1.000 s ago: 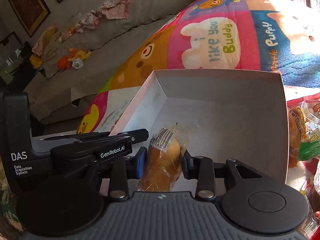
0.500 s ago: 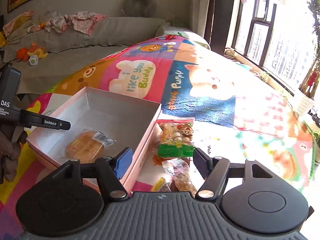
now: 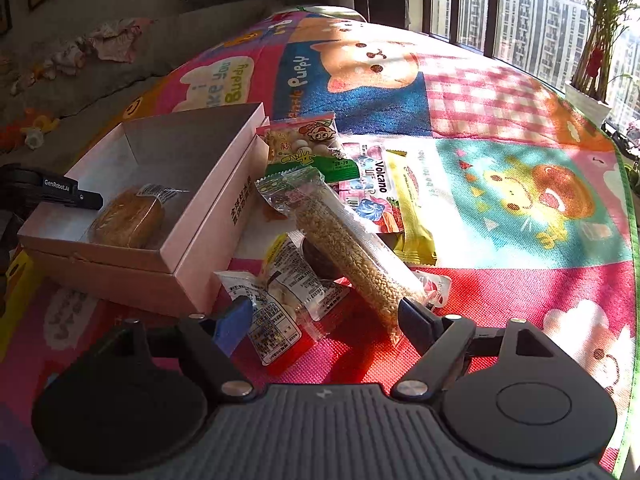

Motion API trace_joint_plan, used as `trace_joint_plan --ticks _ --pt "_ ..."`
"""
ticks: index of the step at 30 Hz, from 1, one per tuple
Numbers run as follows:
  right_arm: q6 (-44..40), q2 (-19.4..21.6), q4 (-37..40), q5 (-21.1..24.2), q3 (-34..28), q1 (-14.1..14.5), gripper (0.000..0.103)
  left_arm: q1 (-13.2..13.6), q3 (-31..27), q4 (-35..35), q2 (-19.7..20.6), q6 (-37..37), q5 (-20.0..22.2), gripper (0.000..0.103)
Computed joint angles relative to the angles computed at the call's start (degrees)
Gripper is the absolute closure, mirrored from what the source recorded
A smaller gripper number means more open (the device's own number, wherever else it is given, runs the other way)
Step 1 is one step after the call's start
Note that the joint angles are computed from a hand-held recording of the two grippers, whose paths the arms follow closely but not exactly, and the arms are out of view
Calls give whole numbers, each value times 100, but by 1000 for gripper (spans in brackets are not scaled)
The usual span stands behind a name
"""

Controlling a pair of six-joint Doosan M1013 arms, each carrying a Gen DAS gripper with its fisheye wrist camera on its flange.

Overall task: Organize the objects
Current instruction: 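Reach the right gripper to the clear oat bar bag and grasp it, then carry the oat bar bag over the pink box and release it inside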

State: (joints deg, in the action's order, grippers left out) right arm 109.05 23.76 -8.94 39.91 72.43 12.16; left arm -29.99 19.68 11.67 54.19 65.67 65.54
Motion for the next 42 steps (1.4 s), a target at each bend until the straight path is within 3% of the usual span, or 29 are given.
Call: trace_joint_plan --ticks 5,10,15,18,23,24,27,29,33,38,42 --pt "-79 -51 -487 -116 132 126 22 4 169 -33 -76 67 -115 93" --pt "469 -201 -1760 -222 429 265 22 9 321 -77 -142 44 -195 93" --pt "114 -348 -1632 -696 629 213 22 2 357 -51 -159 49 -207 93" --pt "467 -278 -2145 -812 554 183 22 -6 362 -4 -165 39 -192 93" --pt "47 -15 -1330 -593 155 -88 24 -8 399 5 -193 18 -211 93" --pt "-225 41 -885 -493 72 -163 28 -8 403 2 -197 25 -214 93" --pt "-682 75 138 -243 0 -289 54 -9 399 -5 -203 51 -217 93" --pt "-714 17 239 -193 56 -276 55 -5 410 -18 -210 45 -229 93" --pt "-1601 -193 1415 50 230 -326 58 -4 454 -29 -233 -23 -273 93" --pt "-1611 -314 971 -72 344 -177 57 -2 473 -23 -243 -28 -282 93" --pt "-333 -85 119 -38 44 -185 55 -7 506 13 -266 -75 -297 93"
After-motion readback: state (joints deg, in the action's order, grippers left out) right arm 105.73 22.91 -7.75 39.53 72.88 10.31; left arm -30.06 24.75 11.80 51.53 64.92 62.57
